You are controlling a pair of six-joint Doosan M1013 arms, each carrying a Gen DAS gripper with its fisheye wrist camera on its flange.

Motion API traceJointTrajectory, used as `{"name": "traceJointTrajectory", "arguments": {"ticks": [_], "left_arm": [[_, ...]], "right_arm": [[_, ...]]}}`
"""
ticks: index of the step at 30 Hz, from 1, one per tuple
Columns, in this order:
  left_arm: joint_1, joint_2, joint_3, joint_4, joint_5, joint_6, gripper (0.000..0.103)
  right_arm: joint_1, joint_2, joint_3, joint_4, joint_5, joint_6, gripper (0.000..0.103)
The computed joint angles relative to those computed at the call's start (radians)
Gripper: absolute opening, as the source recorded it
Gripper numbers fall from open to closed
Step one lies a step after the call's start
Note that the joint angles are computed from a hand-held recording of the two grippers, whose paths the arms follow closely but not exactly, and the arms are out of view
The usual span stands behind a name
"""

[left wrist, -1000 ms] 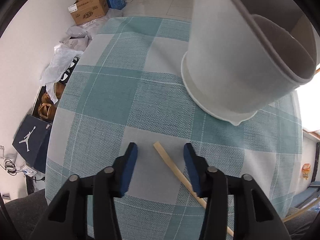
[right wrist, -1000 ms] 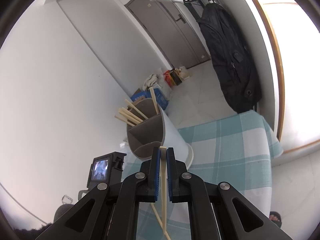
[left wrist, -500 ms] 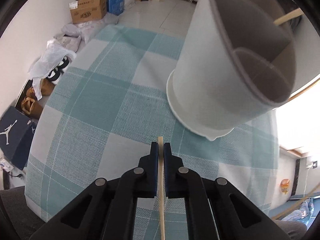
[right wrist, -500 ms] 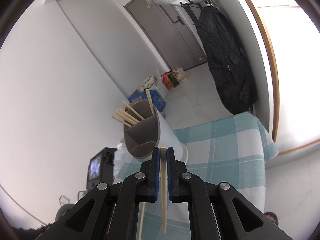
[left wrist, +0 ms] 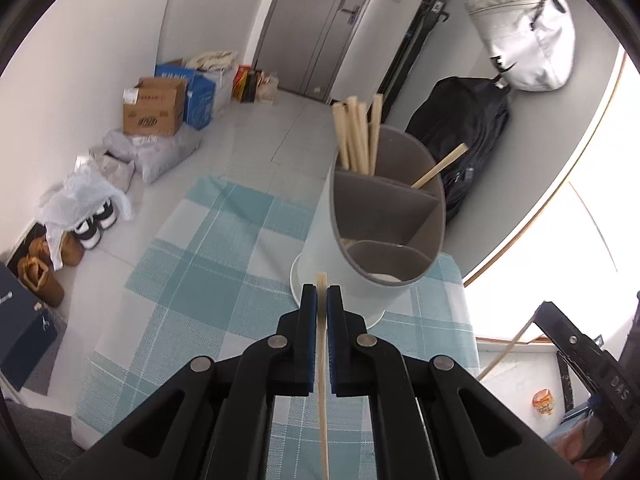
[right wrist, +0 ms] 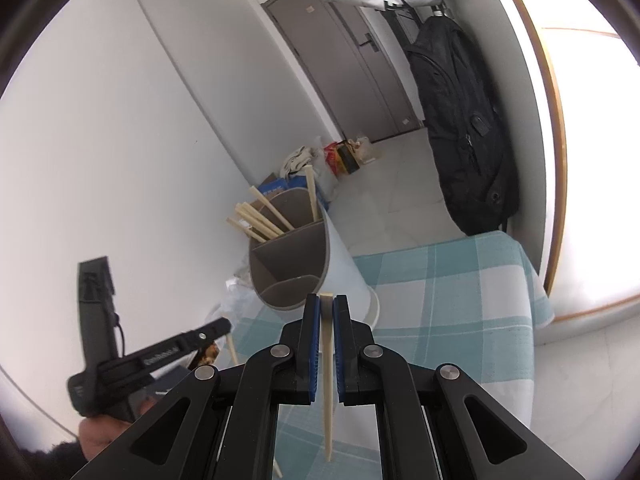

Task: Organize utensils
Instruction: 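Carry both held chopsticks up over the utensil holder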

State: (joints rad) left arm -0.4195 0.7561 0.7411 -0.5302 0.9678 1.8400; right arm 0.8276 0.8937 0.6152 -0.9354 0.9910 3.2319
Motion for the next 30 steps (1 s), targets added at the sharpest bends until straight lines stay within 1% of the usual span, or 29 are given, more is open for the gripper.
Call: {"name": "traceJointTrajectory", "arguments": {"ticks": [3, 7, 9, 12, 17, 18, 20, 22, 26, 28, 30], "left_arm": [[0.009, -0.008, 0.012, -0.039, -0.017, 0.069, 0.001], [0.011, -0.047, 0.074, -0.101, -0.087, 0.209, 0.001], [0.012, -0.062, 0.096, -0.125, -0.105, 0.269, 0.001], [0.016, -0.062, 0.092, -0.151, -0.095, 0.309, 0.001], [0.021, -0.050, 0.053, -0.146, -0.051, 0.302, 0.001], [0.023, -0.045, 0.037, -0.146, -0.037, 0.312, 0.001], [0.023, -0.051, 0.034, -0.129, -0.040, 0.325, 0.001], [0.024, -0.042, 0.003, -0.118, -0.010, 0.311, 0.001], [0.022, -0.033, -0.047, -0.094, 0.012, 0.287, 0.001], [0.019, -0.027, -0.072, -0.081, 0.023, 0.290, 0.001], [0.019, -0.020, -0.097, -0.090, 0.037, 0.299, 0.001]], "right_arm": [[0.005, 0.021, -0.040, -0.004, 0.016, -0.038, 0.006], [0.018, 0.048, -0.090, -0.034, 0.038, -0.069, 0.006], [0.023, 0.061, -0.114, -0.041, 0.046, -0.074, 0.006], [0.025, 0.086, -0.167, -0.026, 0.056, -0.109, 0.006], [0.030, 0.142, -0.289, -0.013, 0.103, -0.199, 0.006], [0.032, 0.145, -0.300, -0.021, 0.105, -0.194, 0.006], [0.033, 0.147, -0.311, -0.032, 0.107, -0.186, 0.006], [0.035, 0.146, -0.319, -0.050, 0.109, -0.175, 0.006], [0.035, 0.160, -0.370, -0.066, 0.127, -0.198, 0.006], [0.031, 0.179, -0.428, -0.057, 0.146, -0.238, 0.006], [0.027, 0.217, -0.523, -0.040, 0.178, -0.292, 0.006]]}}
